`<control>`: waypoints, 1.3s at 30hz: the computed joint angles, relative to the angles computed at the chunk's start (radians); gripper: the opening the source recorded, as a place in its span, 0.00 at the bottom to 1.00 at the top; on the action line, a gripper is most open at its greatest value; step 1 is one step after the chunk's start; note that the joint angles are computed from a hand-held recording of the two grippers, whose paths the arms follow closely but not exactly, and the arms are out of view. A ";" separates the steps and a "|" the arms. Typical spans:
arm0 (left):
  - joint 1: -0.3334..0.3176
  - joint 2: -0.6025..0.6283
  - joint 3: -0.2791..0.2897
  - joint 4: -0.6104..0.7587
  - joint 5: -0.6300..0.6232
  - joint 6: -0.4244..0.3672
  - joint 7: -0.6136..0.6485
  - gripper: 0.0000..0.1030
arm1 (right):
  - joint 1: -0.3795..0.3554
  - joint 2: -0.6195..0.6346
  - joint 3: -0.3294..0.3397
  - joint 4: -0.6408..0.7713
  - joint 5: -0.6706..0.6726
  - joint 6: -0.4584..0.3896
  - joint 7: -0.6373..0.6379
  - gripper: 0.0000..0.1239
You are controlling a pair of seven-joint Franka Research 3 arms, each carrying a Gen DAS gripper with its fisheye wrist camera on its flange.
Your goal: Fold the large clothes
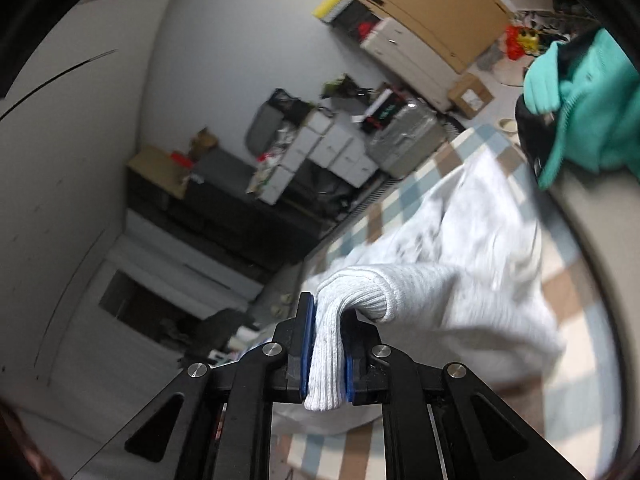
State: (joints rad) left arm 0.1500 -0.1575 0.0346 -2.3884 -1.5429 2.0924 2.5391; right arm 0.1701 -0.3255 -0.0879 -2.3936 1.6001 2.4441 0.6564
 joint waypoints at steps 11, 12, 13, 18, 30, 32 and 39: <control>0.039 0.379 -0.087 0.413 0.044 0.098 -0.222 0.17 | -0.073 0.607 0.078 0.678 -0.354 0.027 0.462 0.09; 0.049 0.404 -0.098 0.429 0.049 0.100 -0.245 0.17 | -0.108 0.659 0.106 0.719 -0.337 0.008 0.510 0.09; 0.061 0.443 -0.110 0.459 0.048 0.098 -0.265 0.17 | -0.113 0.681 0.100 0.725 -0.318 0.000 0.545 0.09; 0.101 0.536 -0.163 0.527 0.088 0.144 -0.321 0.17 | -0.133 0.822 0.132 0.826 -0.431 0.041 0.680 0.09; 0.162 0.481 -0.204 0.471 -0.012 0.125 -0.238 0.69 | -0.262 0.816 0.275 0.772 -0.235 0.201 0.503 0.56; 0.155 0.418 -0.187 0.417 -0.054 0.149 -0.188 0.74 | -0.256 0.769 0.274 0.731 -0.216 0.186 0.420 0.56; 0.052 0.238 -0.138 0.262 0.081 0.213 -0.127 0.81 | 0.039 0.565 0.126 0.478 -0.882 0.454 0.537 0.66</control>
